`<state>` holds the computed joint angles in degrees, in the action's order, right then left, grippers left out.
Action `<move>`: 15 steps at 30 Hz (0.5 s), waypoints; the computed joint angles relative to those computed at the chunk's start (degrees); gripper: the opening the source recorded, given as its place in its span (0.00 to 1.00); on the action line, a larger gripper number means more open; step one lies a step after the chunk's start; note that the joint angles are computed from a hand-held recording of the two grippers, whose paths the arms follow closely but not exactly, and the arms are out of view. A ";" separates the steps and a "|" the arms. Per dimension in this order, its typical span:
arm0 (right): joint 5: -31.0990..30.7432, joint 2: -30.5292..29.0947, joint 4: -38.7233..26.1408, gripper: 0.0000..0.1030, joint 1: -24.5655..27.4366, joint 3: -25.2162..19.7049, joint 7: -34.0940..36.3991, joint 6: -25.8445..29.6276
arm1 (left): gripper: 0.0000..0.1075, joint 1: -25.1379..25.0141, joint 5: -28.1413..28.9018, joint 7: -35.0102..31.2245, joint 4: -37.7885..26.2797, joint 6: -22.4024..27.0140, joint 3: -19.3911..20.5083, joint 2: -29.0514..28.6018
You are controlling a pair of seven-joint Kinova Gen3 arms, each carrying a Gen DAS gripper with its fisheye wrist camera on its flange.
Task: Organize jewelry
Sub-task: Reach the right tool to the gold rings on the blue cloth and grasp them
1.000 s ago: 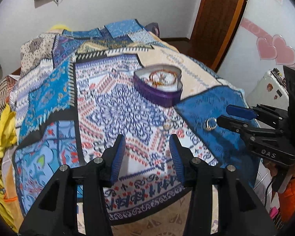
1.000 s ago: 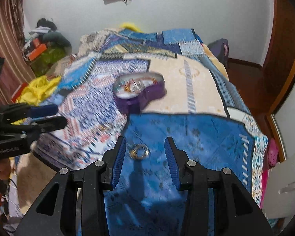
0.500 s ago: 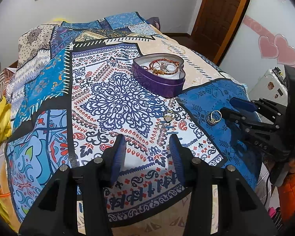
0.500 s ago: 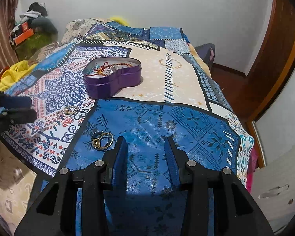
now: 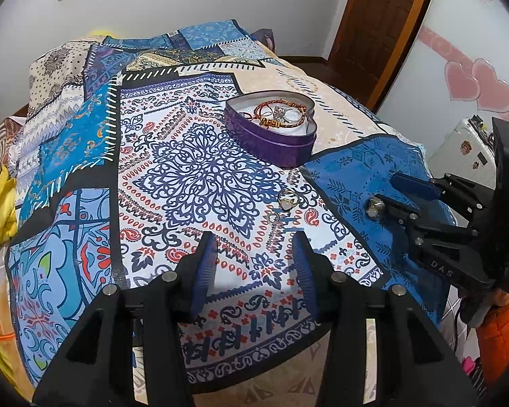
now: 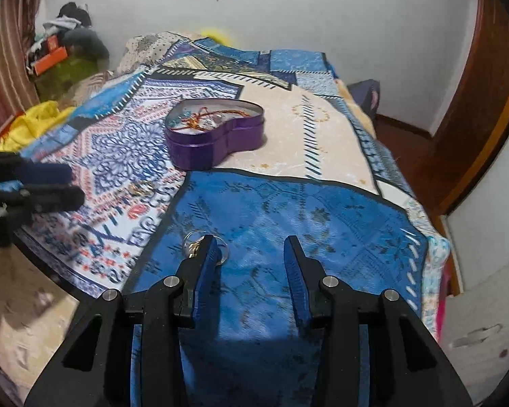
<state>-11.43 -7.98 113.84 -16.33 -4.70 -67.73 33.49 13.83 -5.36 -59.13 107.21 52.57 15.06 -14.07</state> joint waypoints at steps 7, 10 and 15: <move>4.05 -1.48 1.37 0.36 1.42 -0.47 -1.80 -1.54 | 0.42 0.02 0.01 0.14 0.21 -0.19 -0.05 -0.10; 5.12 -1.98 1.66 0.36 1.68 -0.41 -3.02 -1.66 | 0.42 0.09 0.13 0.13 0.25 -0.16 0.00 -0.12; 4.14 -2.27 0.66 0.36 2.04 0.92 -2.98 0.65 | 0.42 0.22 -0.05 0.12 0.04 0.21 0.21 -0.05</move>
